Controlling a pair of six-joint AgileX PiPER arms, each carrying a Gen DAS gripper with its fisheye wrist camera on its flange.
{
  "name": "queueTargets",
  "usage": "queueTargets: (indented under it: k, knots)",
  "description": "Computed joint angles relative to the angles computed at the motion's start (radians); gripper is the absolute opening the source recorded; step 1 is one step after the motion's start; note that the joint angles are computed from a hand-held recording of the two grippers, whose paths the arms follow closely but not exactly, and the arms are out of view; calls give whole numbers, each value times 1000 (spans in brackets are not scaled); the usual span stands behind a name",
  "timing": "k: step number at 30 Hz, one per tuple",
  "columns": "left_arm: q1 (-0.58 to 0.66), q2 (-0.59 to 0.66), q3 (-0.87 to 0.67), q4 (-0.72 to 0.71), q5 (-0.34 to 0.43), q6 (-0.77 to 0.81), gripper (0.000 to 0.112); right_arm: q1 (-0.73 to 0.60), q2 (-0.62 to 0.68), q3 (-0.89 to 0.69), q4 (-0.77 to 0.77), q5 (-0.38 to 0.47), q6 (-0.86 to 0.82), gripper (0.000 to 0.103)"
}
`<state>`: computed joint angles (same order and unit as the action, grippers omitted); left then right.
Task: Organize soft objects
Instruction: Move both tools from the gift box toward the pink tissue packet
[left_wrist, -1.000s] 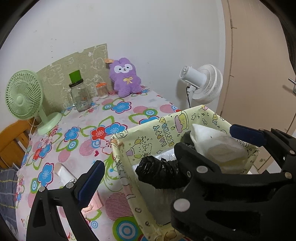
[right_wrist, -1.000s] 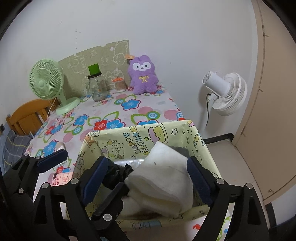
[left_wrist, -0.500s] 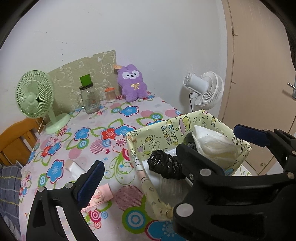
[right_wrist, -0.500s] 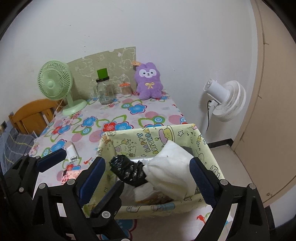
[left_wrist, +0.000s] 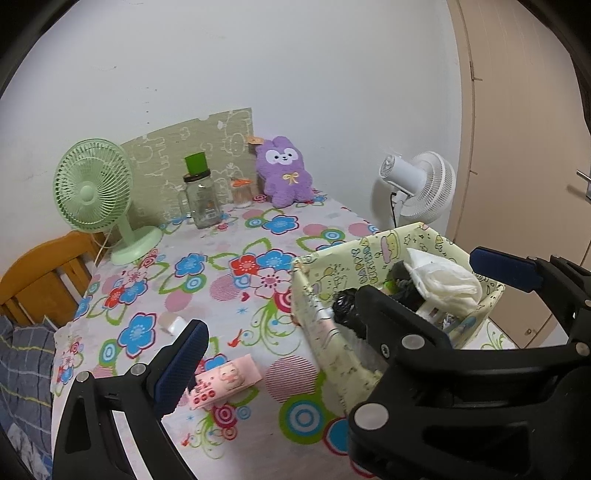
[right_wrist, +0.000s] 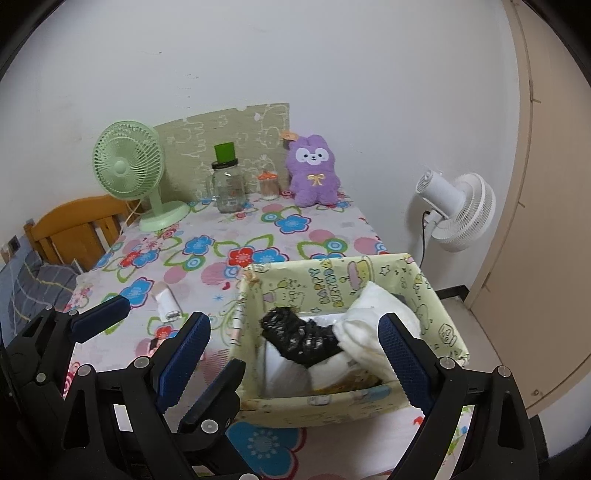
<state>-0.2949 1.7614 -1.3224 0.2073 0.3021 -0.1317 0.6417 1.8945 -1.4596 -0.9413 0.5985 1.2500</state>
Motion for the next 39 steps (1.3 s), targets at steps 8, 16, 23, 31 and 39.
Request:
queueTargets:
  k: [8, 16, 23, 31, 39]
  knots:
    - [64, -34, 46, -108, -29, 122, 100, 50, 46, -78, 35, 37, -24, 94]
    - [141, -50, 88, -312, -57, 346, 100, 91, 112, -175, 78, 72, -65, 94]
    - [198, -45, 109, -397, -68, 461, 100, 110, 175, -244, 115, 66, -96, 94]
    - [259, 1, 94, -464, -60, 526, 100, 125, 259, -341, 168, 60, -158, 94]
    - [296, 47, 85, -504, -65, 601, 100, 119, 356, -458, 269, 63, -290, 94]
